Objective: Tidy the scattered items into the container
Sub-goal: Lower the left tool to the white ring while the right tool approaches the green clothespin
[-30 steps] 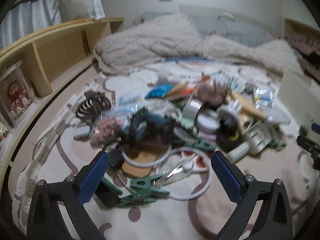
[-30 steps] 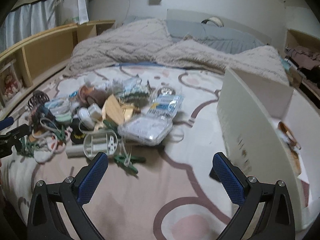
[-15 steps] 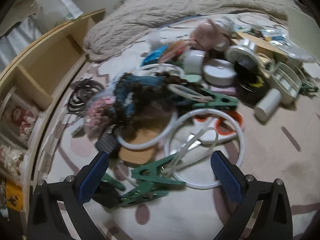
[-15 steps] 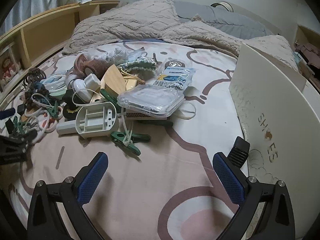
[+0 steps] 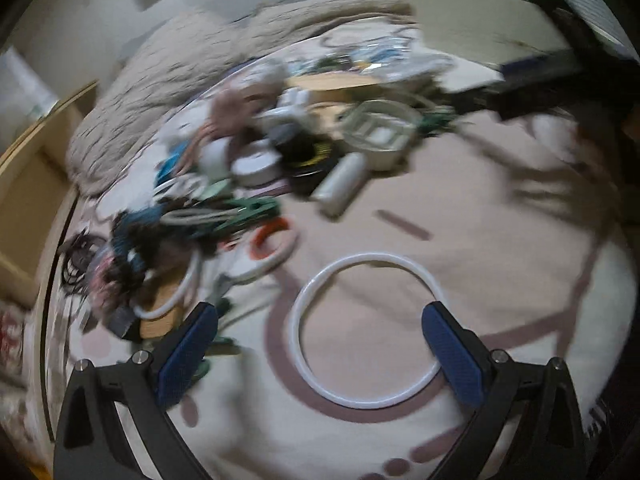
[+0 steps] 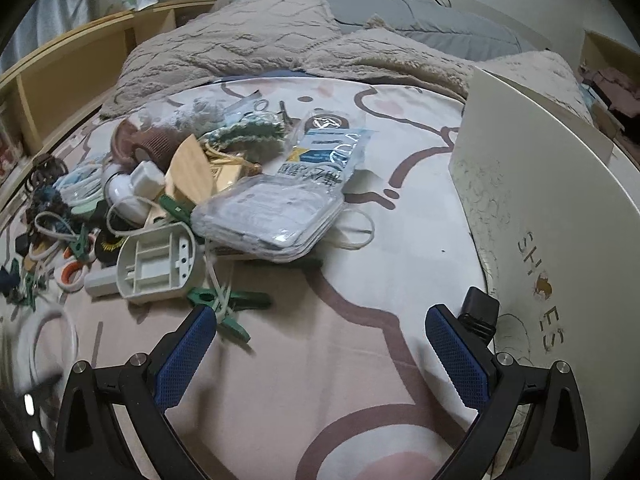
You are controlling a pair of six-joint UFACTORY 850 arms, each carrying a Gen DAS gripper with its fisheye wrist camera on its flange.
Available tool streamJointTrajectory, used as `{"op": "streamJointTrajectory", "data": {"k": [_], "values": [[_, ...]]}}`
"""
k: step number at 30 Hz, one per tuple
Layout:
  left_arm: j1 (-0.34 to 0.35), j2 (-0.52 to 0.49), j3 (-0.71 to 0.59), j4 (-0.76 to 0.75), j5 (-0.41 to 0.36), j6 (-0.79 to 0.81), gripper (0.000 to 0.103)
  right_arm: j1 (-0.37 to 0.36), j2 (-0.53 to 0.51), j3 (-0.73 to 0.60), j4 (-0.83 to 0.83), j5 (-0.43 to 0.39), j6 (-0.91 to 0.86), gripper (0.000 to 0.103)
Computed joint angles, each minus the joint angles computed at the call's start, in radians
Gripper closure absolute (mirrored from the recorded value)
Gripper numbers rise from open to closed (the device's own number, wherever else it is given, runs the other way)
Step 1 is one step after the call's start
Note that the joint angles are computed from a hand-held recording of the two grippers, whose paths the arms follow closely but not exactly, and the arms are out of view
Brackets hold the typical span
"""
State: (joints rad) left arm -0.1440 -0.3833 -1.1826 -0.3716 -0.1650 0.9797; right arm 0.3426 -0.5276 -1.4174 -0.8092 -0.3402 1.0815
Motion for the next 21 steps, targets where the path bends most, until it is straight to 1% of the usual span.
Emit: {"op": "streamJointTrajectory", "data": {"k": [1, 3, 7, 8, 9, 11, 13, 14, 15, 17, 21], "values": [[-0.002, 0.004, 0.004, -0.022, 0.01, 0.025, 0.0, -0.002, -0.005, -0.006, 0.01, -0.002, -0.009, 0.0], [0.004, 0.004, 0.0, -0.117, 0.013, 0.101, 0.0, -0.005, -0.019, -0.026, 0.044, -0.006, -0.052, 0.0], [0.036, 0.003, -0.02, -0.379, -0.014, 0.263, 0.0, -0.005, -0.062, -0.081, 0.115, -0.029, -0.168, 0.0], [0.044, 0.001, -0.026, -0.469, -0.018, 0.321, 0.0, -0.005, -0.07, -0.092, 0.131, -0.031, -0.192, 0.0], [0.054, 0.001, -0.03, -0.553, -0.035, 0.369, 0.0, -0.006, -0.078, -0.103, 0.145, -0.03, -0.211, 0.0], [0.076, -0.014, -0.058, -0.629, -0.109, 0.373, 0.0, -0.007, -0.09, -0.119, 0.149, -0.031, -0.222, 0.0], [0.092, -0.042, -0.096, -0.632, -0.21, 0.304, 0.0, -0.011, -0.105, -0.137, 0.196, -0.027, -0.277, 0.0], [0.097, -0.059, -0.117, -0.607, -0.264, 0.248, 0.0, -0.014, -0.109, -0.142, 0.241, -0.025, -0.319, 0.0], [0.097, -0.068, -0.125, -0.588, -0.291, 0.215, 0.0, -0.018, -0.109, -0.142, 0.279, -0.021, -0.351, 0.0], [0.086, -0.082, -0.136, -0.527, -0.323, 0.142, 0.0, -0.026, -0.106, -0.138, 0.347, -0.019, -0.401, 0.0], [0.059, -0.085, -0.125, -0.419, -0.311, 0.052, 0.0, -0.027, -0.088, -0.116, 0.423, -0.026, -0.459, 0.0]]}}
